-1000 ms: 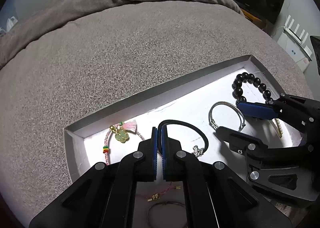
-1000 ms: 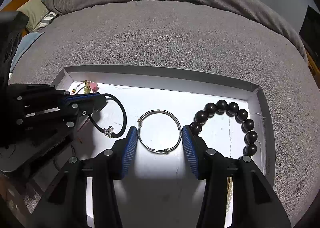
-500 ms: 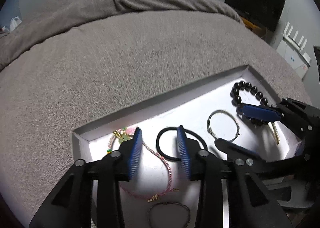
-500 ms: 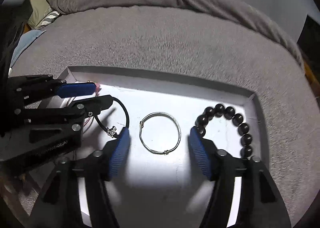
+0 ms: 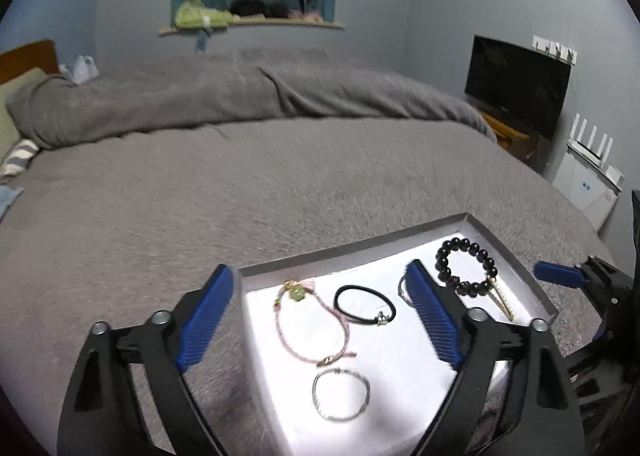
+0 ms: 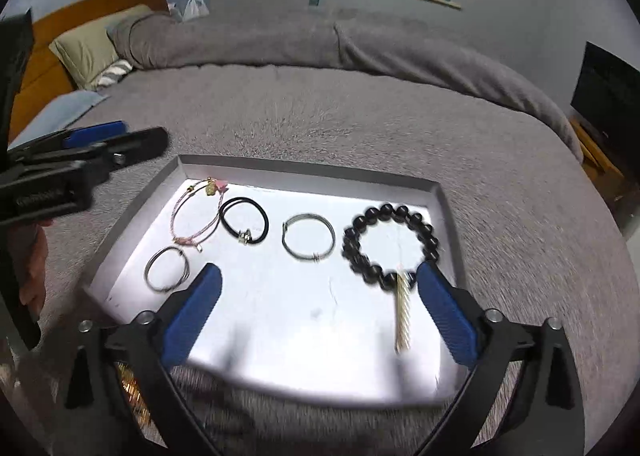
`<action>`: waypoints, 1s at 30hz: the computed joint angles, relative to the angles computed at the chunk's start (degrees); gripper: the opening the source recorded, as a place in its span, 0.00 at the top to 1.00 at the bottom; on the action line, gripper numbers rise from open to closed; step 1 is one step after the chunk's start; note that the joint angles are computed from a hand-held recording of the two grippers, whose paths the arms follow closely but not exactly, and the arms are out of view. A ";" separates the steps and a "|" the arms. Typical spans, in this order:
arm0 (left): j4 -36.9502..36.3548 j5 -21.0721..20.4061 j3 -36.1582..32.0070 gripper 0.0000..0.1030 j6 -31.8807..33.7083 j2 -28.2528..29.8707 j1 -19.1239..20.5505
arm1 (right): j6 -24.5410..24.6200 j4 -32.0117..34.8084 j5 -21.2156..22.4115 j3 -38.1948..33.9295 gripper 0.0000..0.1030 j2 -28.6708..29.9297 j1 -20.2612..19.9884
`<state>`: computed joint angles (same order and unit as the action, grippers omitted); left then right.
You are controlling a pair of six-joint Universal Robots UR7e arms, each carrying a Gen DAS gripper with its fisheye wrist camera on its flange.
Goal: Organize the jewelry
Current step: 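Move both grippers back to the jewelry pile beside the tray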
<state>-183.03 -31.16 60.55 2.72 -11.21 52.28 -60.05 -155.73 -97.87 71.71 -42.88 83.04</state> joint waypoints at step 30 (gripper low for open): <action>-17.55 11.35 24.17 0.08 -9.40 -0.88 -8.04 | 0.34 -10.89 11.70 20.83 0.05 -12.48 -9.09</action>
